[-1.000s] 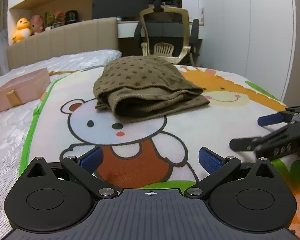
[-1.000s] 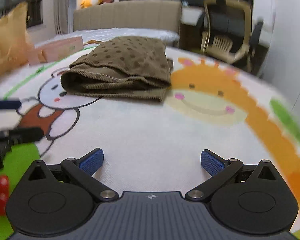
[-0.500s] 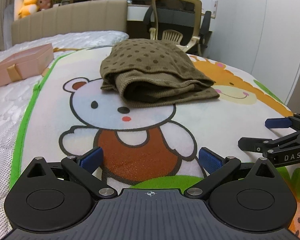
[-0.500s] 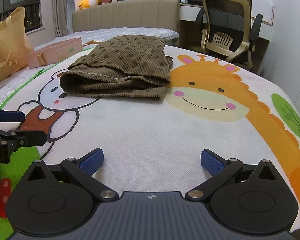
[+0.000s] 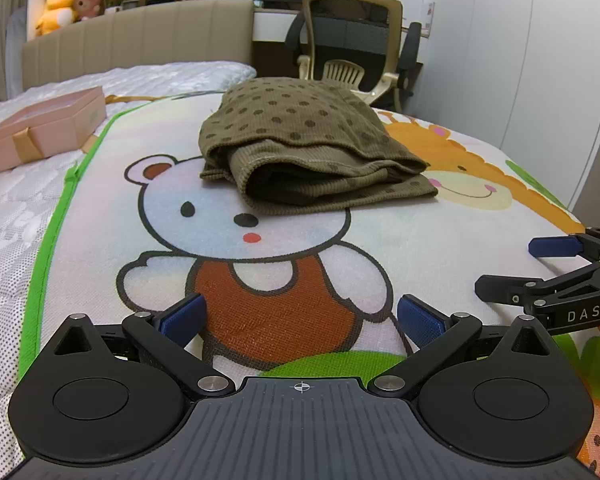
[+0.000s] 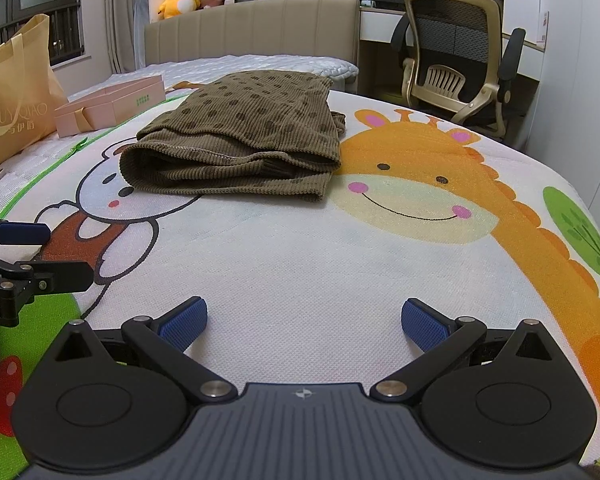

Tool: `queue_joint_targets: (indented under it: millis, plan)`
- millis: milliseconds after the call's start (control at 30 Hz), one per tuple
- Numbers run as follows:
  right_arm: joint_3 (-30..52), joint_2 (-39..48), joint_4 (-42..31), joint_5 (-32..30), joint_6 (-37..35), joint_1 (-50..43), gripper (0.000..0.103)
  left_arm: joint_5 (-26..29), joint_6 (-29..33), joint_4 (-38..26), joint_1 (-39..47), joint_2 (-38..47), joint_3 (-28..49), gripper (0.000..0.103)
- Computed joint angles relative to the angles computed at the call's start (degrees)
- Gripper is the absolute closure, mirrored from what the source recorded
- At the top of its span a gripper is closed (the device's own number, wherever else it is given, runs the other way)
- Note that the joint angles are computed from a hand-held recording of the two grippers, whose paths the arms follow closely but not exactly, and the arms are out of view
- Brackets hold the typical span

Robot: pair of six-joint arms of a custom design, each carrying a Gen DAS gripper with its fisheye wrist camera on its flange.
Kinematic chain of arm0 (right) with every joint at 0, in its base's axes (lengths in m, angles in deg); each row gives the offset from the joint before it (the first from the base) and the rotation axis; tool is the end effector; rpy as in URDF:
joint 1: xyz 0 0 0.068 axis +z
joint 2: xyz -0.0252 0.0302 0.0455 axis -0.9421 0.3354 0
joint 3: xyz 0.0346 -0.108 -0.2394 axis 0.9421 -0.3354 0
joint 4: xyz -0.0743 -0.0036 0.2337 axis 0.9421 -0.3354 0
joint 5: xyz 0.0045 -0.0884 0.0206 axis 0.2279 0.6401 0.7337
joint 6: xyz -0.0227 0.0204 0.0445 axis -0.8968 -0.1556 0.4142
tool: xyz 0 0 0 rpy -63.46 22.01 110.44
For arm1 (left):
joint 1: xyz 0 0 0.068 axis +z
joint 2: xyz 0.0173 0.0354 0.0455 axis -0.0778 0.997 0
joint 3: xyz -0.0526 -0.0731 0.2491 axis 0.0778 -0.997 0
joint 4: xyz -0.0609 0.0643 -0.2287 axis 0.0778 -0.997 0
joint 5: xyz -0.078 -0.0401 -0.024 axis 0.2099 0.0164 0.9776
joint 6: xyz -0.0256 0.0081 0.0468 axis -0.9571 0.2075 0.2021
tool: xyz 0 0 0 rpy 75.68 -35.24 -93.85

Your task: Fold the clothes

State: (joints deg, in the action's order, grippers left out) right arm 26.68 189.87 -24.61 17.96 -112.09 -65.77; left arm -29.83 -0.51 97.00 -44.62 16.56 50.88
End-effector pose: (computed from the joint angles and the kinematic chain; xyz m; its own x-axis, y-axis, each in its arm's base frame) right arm 0.3074 0.0451 0.0385 -0.4003 -0.4956 -0.7708 -0.7831 0.6218 0.0069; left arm 0.1437 -0.0875 0.0624 -0.5055 -0.3409 -0.7926 -0.4706 0.8789 -0.0779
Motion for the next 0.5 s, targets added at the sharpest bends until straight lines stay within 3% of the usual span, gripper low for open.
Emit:
queue_joint_targets:
  millis: [500]
  plan:
    - [0.0,0.0,0.0,0.0,0.1,0.0,0.0,0.0,-0.1,0.3,-0.1,-0.1,-0.3,0.0]
